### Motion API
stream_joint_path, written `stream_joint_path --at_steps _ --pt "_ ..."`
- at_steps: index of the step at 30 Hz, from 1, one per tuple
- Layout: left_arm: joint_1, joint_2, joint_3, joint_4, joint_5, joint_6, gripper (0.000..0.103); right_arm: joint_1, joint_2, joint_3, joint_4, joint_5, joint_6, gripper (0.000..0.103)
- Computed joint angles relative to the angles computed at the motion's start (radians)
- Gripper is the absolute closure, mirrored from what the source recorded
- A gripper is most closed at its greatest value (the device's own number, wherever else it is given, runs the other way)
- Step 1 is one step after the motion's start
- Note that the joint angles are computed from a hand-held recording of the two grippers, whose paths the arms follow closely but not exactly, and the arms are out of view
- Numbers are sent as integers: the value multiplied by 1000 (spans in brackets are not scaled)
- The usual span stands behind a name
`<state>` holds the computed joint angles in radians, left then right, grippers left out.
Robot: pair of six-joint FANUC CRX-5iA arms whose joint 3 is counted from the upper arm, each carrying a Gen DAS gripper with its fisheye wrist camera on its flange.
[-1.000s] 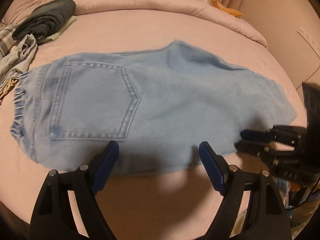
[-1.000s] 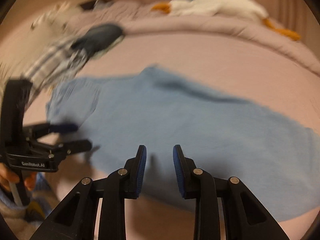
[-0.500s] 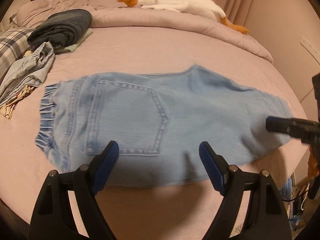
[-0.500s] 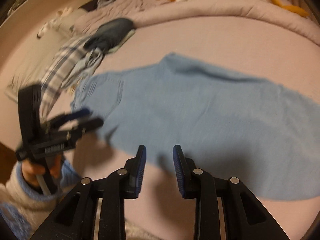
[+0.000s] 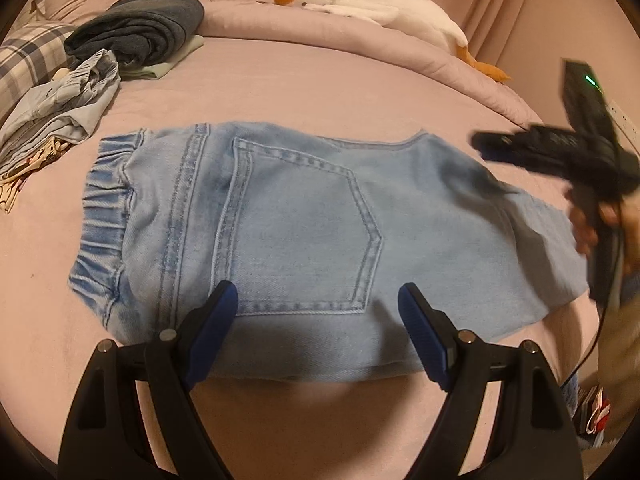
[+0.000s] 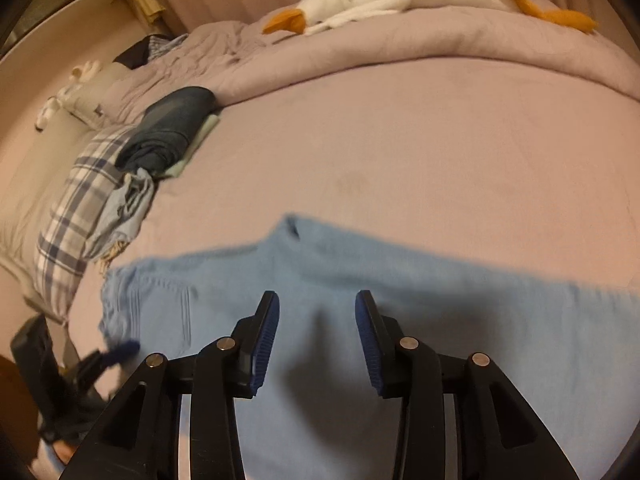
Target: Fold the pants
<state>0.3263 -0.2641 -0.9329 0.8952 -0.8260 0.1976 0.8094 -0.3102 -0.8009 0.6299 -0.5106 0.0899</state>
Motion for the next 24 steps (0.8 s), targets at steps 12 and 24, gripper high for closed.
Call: stream_joint_path --at_steps 12,24 --pt "-24 24 44 -60 17 64 19 -79 274 353 -478 -167 844 95" --pt "-48 -1 35 -107 56 85 18 -72 336 324 -236 -142 604 98"
